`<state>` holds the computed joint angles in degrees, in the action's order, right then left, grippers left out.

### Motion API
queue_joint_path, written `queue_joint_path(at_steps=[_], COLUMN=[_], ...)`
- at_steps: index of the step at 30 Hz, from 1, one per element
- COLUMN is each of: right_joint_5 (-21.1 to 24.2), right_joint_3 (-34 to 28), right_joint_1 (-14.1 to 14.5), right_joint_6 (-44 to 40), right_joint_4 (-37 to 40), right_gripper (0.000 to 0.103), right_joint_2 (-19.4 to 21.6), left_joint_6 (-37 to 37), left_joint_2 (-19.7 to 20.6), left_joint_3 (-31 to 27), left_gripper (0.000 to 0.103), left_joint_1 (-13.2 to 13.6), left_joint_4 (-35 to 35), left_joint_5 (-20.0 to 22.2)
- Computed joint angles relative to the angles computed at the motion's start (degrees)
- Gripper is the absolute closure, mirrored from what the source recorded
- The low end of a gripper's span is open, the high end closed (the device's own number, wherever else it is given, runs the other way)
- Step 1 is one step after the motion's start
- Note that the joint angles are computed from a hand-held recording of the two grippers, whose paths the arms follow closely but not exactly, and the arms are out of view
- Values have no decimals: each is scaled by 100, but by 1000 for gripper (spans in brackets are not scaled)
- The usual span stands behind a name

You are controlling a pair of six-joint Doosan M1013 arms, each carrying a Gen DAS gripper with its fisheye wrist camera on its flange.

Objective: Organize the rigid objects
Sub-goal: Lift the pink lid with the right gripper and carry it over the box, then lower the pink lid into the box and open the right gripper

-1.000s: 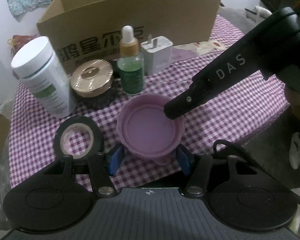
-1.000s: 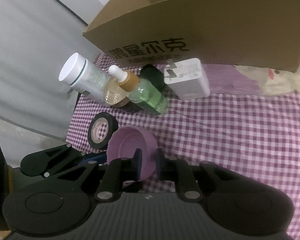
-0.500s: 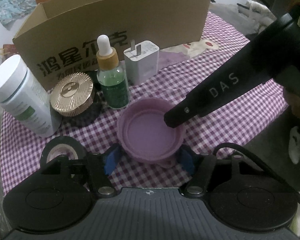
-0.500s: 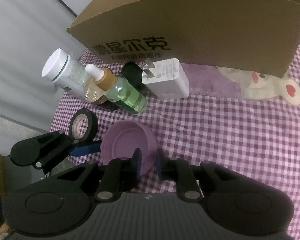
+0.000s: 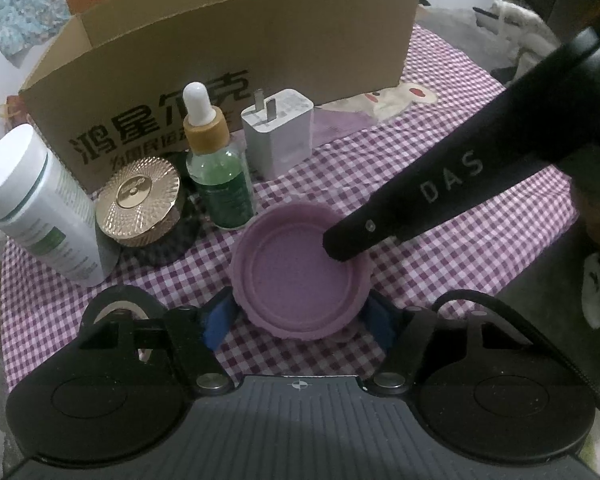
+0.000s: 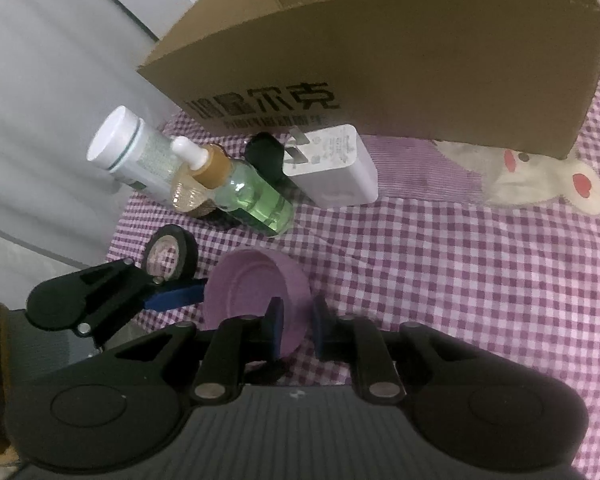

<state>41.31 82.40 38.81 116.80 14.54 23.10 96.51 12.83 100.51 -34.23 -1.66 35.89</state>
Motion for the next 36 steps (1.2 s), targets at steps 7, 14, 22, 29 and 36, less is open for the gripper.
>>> queue_joint_path(at_steps=[7,14,22,29,36], right_joint_5=[-101,-319,-91,781,1782], right_joint_3=[48,-188,-1220,-2486,-3792], right_joint_1=[162,283,-53,-582,-949], right_joint_6=[437,801,94,-565,-769], right_joint_4=[-696,-1634,-1344,-346,115], right_gripper=[87,86,86,87,87], right_joint_2=[-322,-597,-177,712,1734], left_joint_6=[102,363,577,416,-97], left_joint_2=[-375,-686,-266,684,1629], left_joint_3=[105,-75,-1058,-2382,-3598], left_gripper=[35,35,35,35,35], left_joint_1=[-6,98,399,698,780], left_joint_4=[-134,-181,-283,-500,-188], left_joint_5=[-221,-575,-129,1122,2296])
